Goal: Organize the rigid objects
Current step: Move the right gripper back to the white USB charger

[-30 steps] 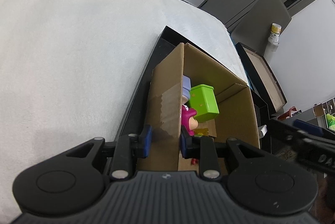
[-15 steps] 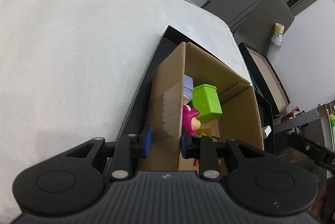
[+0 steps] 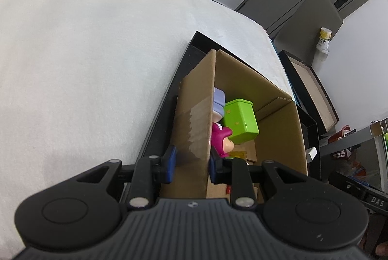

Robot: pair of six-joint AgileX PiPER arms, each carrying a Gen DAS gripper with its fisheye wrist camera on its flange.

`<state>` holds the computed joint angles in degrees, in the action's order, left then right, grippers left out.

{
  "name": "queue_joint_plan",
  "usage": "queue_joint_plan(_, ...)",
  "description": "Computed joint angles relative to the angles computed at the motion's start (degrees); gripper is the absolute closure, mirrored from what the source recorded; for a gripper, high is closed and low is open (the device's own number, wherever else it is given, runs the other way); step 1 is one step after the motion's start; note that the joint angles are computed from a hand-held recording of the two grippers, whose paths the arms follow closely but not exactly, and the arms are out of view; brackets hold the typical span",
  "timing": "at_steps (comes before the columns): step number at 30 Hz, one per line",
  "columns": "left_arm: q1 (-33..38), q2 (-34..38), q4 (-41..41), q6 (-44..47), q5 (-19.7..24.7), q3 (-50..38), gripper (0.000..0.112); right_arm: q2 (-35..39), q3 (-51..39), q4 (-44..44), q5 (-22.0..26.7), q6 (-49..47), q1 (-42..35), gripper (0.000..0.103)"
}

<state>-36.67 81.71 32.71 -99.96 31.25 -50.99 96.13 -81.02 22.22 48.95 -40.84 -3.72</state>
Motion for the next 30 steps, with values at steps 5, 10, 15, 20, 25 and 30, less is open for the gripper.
queue_joint_plan(5,-0.2,0.3,0.3,-1.4,0.5,-0.4,0.087,2.1,1.0,4.4,-2.7,-3.3,-3.5,0.000)
queue_joint_plan(10,-0.8,1.4,1.3,-2.2,1.9,-1.6,0.087,4.5,1.2,9.4,-4.7,-5.8,-6.0,0.000)
queue_joint_plan(15,-0.5,3.0,0.6,-1.3,3.1,-3.4,0.087,6.8,0.8,10.0,-9.1,-4.3,-6.1,0.000)
queue_joint_plan(20,-0.2,3.8,0.2,-1.3,3.4,-4.1,0.087,9.1,0.4,11.5,-12.1,-4.5,-6.1,0.001)
queue_joint_plan(25,-0.3,4.7,0.2,-0.9,4.3,-5.0,0.087,12.0,-1.3,12.1,-13.2,-3.8,-5.8,0.005)
queue_joint_plan(30,-0.2,5.5,-0.2,-0.4,5.0,-5.9,0.087,15.0,-3.5,10.4,-13.7,-1.4,-5.4,0.022)
